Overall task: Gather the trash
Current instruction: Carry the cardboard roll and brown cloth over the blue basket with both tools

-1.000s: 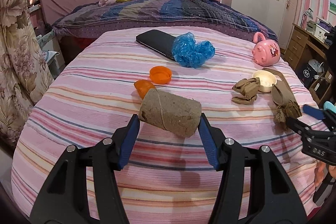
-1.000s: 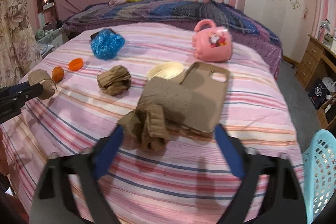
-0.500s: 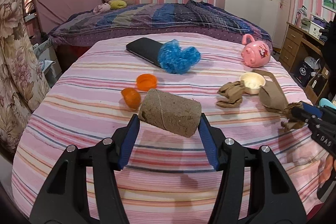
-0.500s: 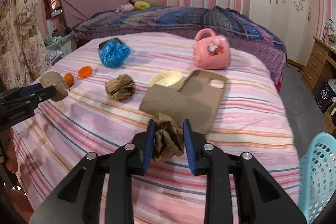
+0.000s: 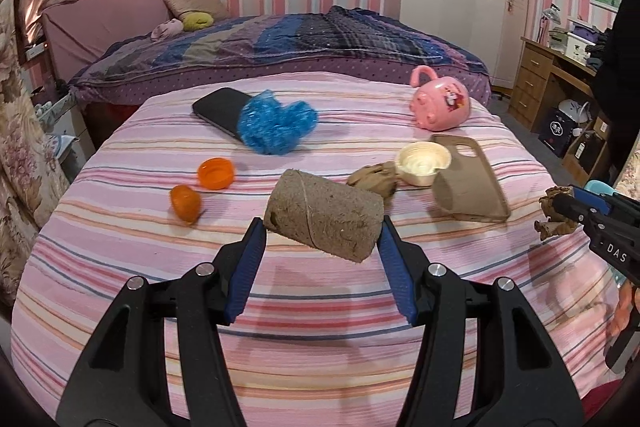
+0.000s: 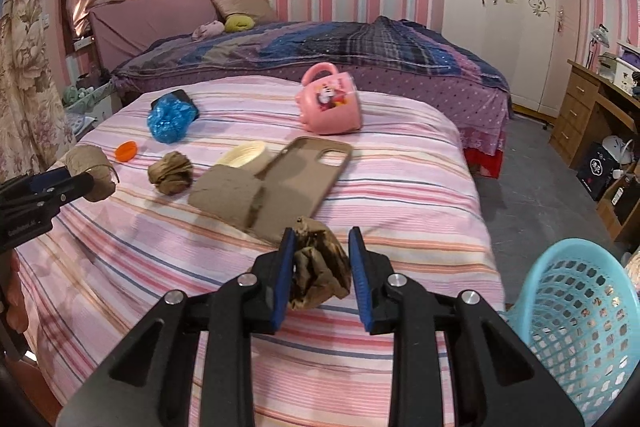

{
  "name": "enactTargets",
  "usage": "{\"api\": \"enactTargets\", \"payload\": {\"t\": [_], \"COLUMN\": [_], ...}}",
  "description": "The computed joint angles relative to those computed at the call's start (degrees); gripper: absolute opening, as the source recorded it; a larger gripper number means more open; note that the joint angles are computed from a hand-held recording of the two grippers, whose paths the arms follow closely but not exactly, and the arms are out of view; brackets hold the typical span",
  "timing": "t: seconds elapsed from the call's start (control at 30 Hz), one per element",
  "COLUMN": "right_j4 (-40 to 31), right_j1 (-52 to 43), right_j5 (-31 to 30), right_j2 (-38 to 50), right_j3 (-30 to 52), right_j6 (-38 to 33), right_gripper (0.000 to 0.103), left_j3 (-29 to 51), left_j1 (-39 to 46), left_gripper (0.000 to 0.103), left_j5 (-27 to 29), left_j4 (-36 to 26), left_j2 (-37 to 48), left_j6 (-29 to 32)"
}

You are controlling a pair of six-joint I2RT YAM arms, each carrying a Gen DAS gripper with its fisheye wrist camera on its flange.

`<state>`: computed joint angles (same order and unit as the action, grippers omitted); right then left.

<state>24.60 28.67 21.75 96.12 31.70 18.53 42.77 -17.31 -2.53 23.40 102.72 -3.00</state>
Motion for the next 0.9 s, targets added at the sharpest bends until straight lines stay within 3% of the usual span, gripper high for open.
{"api": "enactTargets", "payload": {"t": [0.53, 0.9], "right_j4": [2.8, 3.9], "right_j1": [-13.7, -33.9], "right_j5": [-3.9, -12.4], "right_j2": [-12.6, -22.0], "right_j3": [-12.0, -19.9], "right_j6": [-4.9, -10.7], "right_gripper": [0.028, 0.028], "left_j3": [3.1, 6.7], "left_j1": [-10.1, -19.8], "left_gripper": [0.056, 0.056], "left_j5": [-4.6, -8.6], "left_j4": [-0.7, -0.8], "left_j2": [1.3, 2.4], "left_j6": [-3.1, -4.7]}}
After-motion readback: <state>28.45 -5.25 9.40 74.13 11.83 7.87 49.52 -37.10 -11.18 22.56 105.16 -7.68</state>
